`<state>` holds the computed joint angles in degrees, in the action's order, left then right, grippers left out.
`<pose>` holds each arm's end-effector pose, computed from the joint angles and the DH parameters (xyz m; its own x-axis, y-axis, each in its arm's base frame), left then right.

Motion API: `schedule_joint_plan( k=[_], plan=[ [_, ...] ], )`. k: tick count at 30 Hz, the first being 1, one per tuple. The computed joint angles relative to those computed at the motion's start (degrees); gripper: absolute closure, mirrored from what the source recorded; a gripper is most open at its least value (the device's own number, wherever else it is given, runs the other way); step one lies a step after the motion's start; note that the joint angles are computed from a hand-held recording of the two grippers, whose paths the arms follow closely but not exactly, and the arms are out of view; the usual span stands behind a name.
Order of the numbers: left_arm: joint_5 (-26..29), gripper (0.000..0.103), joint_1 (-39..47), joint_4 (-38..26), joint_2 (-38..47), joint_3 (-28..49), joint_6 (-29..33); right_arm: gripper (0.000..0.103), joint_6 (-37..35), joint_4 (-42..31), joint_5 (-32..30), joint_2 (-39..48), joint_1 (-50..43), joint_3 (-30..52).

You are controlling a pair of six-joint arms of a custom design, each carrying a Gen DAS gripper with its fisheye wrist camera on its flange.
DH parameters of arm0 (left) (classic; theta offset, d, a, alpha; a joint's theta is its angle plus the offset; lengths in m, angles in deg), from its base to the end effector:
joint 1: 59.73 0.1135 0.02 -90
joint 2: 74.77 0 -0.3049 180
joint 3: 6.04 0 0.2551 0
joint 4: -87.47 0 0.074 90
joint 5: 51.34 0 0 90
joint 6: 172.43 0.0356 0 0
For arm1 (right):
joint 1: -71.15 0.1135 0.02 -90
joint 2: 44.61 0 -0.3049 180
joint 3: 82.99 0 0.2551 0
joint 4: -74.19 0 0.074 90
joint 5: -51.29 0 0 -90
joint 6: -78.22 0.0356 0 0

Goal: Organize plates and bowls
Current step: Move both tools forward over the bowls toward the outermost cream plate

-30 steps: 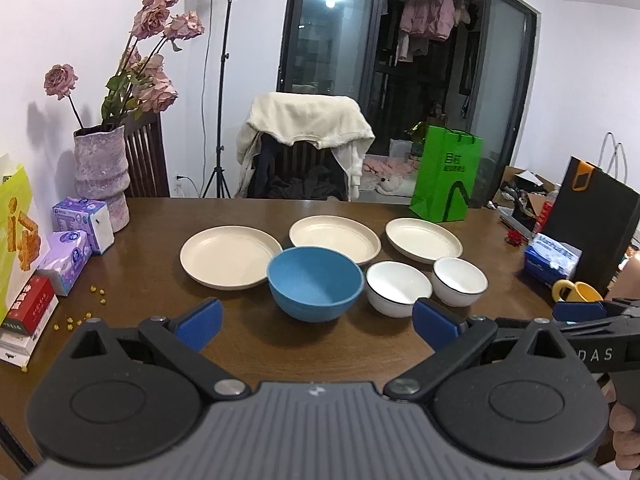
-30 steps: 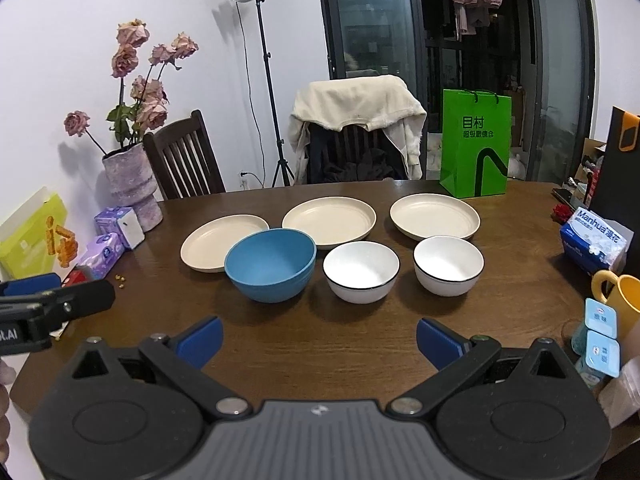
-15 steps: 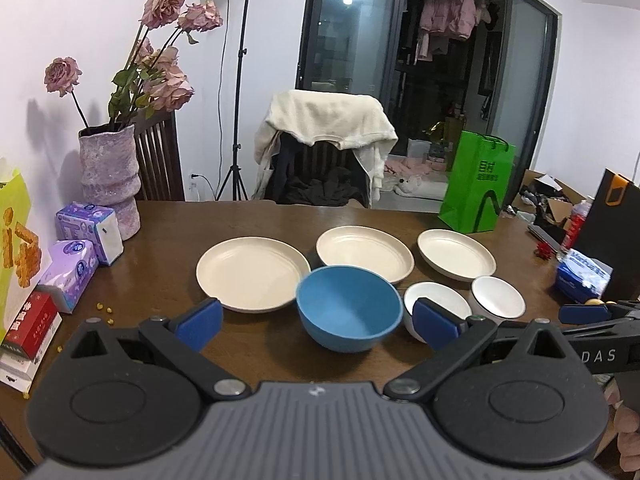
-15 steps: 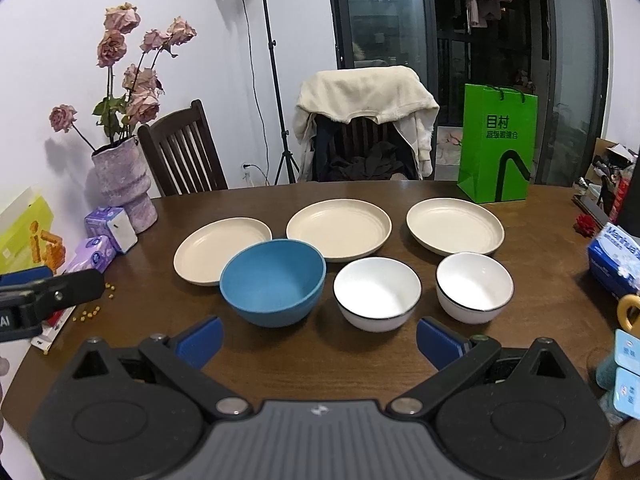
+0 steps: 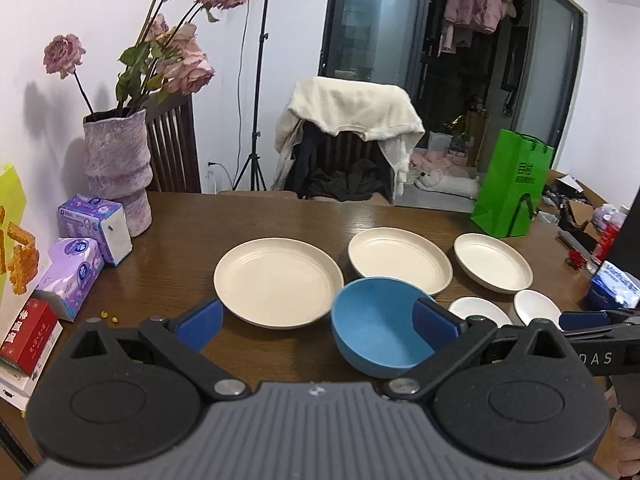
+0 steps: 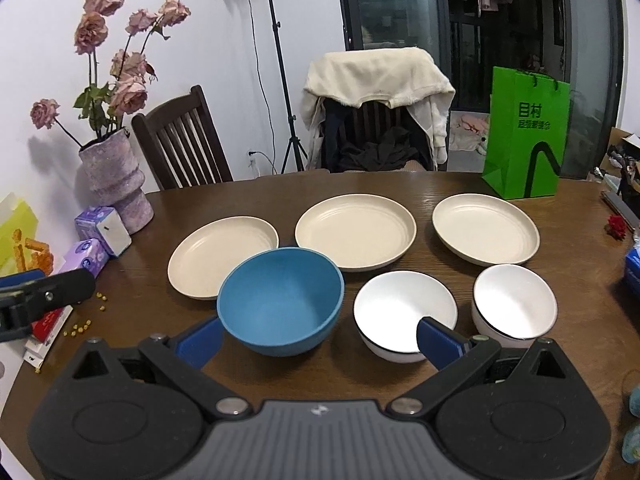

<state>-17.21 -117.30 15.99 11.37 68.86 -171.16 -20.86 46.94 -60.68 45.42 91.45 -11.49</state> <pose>0.1652 -0.2050 0.2748 -0.4290 -0.3708 -0.8237 -0.5226 0.8457 -0.1085 0.3111 0.1293 0.2606 -0.5743 -0.3685 -0.7310 -0.6654 0.7303 0.1547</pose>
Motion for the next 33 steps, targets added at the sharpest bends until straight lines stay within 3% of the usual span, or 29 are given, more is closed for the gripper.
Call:
schedule_joint_plan(
  k=[17,33],
  plan=[
    [6.5,0.000,18.5,21.8,-6.8,-10.7,23.7,0.000,3.0,-0.3,4.0,16.5,7.9,14.7],
    [17.4,0.000,36.7,38.9,-7.7,-16.9,42.6,0.000,2.8,-7.0,7.3,32.3,14.4,37.0]
  ],
)
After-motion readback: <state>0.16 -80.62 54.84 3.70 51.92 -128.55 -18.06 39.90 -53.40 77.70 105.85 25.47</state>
